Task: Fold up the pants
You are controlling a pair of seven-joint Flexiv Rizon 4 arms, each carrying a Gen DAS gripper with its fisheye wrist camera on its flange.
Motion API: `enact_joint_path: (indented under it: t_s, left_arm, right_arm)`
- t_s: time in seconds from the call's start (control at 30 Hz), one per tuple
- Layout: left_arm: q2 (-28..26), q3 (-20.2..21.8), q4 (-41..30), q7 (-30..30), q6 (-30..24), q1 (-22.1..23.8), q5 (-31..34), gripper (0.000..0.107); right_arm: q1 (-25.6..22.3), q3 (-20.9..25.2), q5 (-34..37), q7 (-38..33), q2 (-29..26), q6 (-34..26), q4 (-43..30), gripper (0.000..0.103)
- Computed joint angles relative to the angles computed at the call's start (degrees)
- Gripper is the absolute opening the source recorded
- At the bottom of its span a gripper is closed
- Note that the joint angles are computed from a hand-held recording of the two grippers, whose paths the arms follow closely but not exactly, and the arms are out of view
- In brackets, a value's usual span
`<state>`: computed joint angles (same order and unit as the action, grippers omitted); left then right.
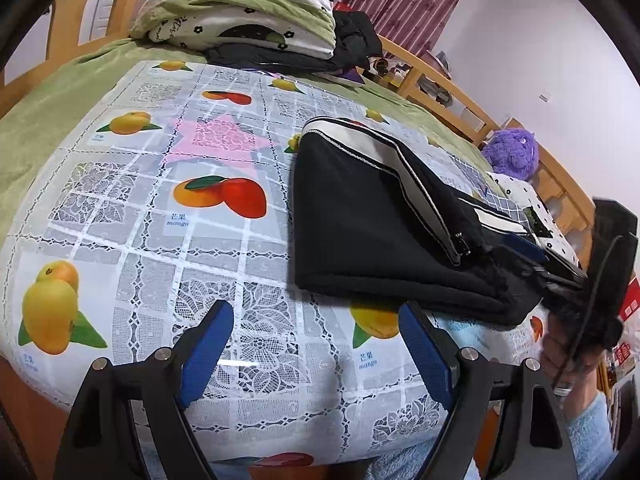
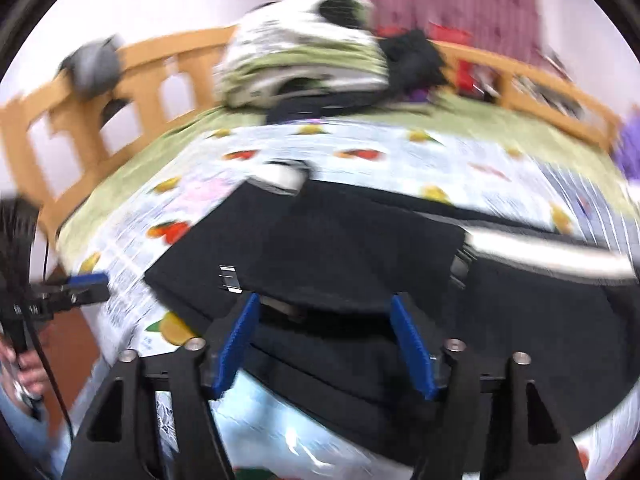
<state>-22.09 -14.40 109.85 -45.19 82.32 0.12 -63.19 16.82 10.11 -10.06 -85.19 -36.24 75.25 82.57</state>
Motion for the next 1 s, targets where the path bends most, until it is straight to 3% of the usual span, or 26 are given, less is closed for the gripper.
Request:
enact_joint_path:
  t_s: [0.07,0.1,0.13,0.17,0.23,0.3,0.37,0.4,0.47,0.5,0.57,0.6,0.63,0.73,0.8,0.87,0.9,0.93,0.97,1.0]
  left_arm:
    - [0.1,0.8,0.3,-0.9,0.2,-0.4,1.5,0.083]
    - [0.1,1.1,0.4,-1.5,0.2,-0.4,2.1,0.083]
    - [0.1,1.6,0.4,-2.6,0.0,-0.5,3.3,0.083]
    - [0.1,2.1,0.5,-3.7,-0.2,-0.5,4.4,0.083]
    - [0.2,1.4,0.7,-4.1,-0.3,0.3,4.4,0.083]
    - [0.4,0.5,0.9,-3.5,-0.3,1.1,3.2,0.083]
    - [0.1,-0.4,0.6,-2.9,-0.6,1.6,1.4,0.083]
    - [0.0,-0.5,0.4,-2.6,-0.9,1.7,0.8,0.083]
    - [-0.5,0.1,-0.4,-3.3,-1.9,1.2,1.2,0.083]
    - [-0.6,0.2,-0.5,-3.3,-1.7,0.8,1.6,0.083]
    - [-0.6,-0.3,-0.4,-2.2,-0.4,0.6,1.1,0.083]
    - [-0.7,-0.5,-0.5,-1.8,-0.1,0.5,0.8,0.083]
    - [-0.8,-0.5,-0.6,-2.0,-0.2,0.4,1.0,0.083]
    - [-1.3,0.2,-1.3,-3.6,-2.0,0.1,2.7,0.083]
    - [-1.7,0.9,-1.8,-5.3,-2.9,-0.3,4.7,0.083]
    - [-1.8,1.3,-2.2,-6.7,-3.1,-0.7,6.7,0.083]
    - [-1.8,1.4,-2.2,-7.3,-3.0,-0.8,7.6,0.083]
    - [-1.8,1.6,-2.2,-7.9,-2.7,-0.9,8.6,0.083]
    - [-1.7,2.2,-2.3,-9.1,-2.6,-1.3,10.3,0.083]
    - [-1.7,3.0,-2.3,-10.7,-2.6,-1.7,12.4,0.083]
  right_arm:
    - [3.2,-2.6,-3.2,-0.3,-2.1,-0.5,-1.7,0.072]
    - [3.6,-2.5,-4.1,-1.3,-3.3,-2.5,-3.5,0.063]
    - [5.1,-4.2,-6.1,-1.4,-4.4,-4.5,-4.8,0.045]
    - [7.4,-7.7,-9.0,0.1,-5.1,-6.0,-5.3,0.015]
    - [9.1,-13.3,-13.6,5.7,-5.1,-0.4,-4.5,0.013]
    - [6.6,-12.1,-9.1,7.8,-5.4,1.3,-7.5,0.013]
    - [1.7,-10.0,-4.5,15.7,-7.6,-4.5,-15.5,0.015]
    - [0.0,-9.3,-2.7,18.3,-9.0,-9.4,-19.6,0.029]
    - [-3.2,-7.7,-0.8,21.5,-11.4,-18.1,-25.6,0.040]
    - [-3.7,-7.6,0.8,21.4,-11.7,-20.6,-27.0,0.040]
    - [-6.0,-5.1,4.7,19.8,-10.1,-19.8,-24.4,0.044]
    - [-7.4,-3.4,6.0,18.5,-8.5,-17.6,-21.1,0.055]
    - [-8.4,-2.0,7.7,16.8,-7.4,-15.8,-18.5,0.060]
    - [-10.4,2.8,12.9,11.9,-6.2,-15.0,-15.2,0.061]
    - [-12.0,7.0,17.5,7.7,-7.4,-17.6,-16.0,0.061]
    - [-10.4,6.1,18.0,7.7,-9.2,-21.4,-18.0,0.062]
    - [-8.4,3.6,17.3,8.4,-9.4,-19.8,-17.6,0.055]
    - [-7.3,2.5,15.4,9.3,-9.6,-19.1,-17.7,0.041]
    - [-7.6,3.3,16.4,7.2,-10.3,-21.7,-19.6,0.018]
    - [-8.9,5.0,18.1,6.1,-10.3,-20.5,-20.1,0.015]
